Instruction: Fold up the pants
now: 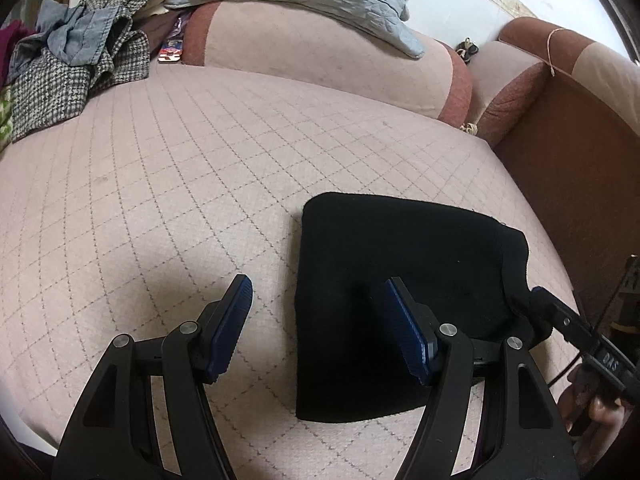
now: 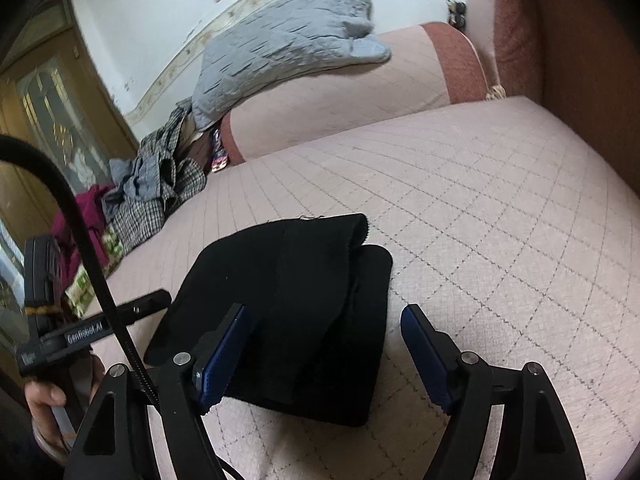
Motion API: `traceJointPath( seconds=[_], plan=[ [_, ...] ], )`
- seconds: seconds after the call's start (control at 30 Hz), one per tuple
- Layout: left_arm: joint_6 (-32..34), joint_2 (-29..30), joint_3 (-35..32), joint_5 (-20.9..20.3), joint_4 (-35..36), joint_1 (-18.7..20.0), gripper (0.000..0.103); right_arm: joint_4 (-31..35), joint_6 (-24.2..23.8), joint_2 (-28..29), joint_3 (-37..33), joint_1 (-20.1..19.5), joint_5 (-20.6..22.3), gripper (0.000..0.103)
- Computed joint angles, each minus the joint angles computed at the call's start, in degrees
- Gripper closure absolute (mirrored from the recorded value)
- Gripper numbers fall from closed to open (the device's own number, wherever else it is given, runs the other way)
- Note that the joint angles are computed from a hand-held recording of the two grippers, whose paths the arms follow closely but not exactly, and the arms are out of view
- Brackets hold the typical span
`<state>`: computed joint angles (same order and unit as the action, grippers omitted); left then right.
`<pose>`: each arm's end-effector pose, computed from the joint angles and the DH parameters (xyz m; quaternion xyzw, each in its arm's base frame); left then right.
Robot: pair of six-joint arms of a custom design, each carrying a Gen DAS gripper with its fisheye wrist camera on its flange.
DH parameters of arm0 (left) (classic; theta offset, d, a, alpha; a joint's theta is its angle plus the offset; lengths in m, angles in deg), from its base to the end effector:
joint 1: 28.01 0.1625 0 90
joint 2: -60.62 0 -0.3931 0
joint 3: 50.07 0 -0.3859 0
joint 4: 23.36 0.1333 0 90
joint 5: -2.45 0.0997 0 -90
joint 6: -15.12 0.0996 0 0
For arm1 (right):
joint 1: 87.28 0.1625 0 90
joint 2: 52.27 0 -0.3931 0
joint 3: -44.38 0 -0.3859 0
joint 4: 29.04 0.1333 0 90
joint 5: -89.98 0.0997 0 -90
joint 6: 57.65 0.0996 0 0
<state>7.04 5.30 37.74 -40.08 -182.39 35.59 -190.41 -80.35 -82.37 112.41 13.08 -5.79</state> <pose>-0.1125 -0.6915 0.2837 0.0138 0.8783 -0.3874 0.2800 0.2620 -0.7474 0.0947 0.2583 -0.9211 0.2805 0.0788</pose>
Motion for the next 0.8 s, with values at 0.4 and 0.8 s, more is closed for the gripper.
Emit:
traceJointPath(
  seconds=[0.4, 0.8],
  plan=[
    [0.15, 0.73, -0.98, -2.78, 0.89, 1.07, 0.034, 3.0, 1.55, 1.93, -2.79, -0.17, -0.88, 0.021],
    [-0.96, 1.27, -3.15, -7.45, 2.73, 3.46, 0.031, 4.43, 3.02, 3.25, -4.55, -0.5, -0.37, 0.017]
  ],
)
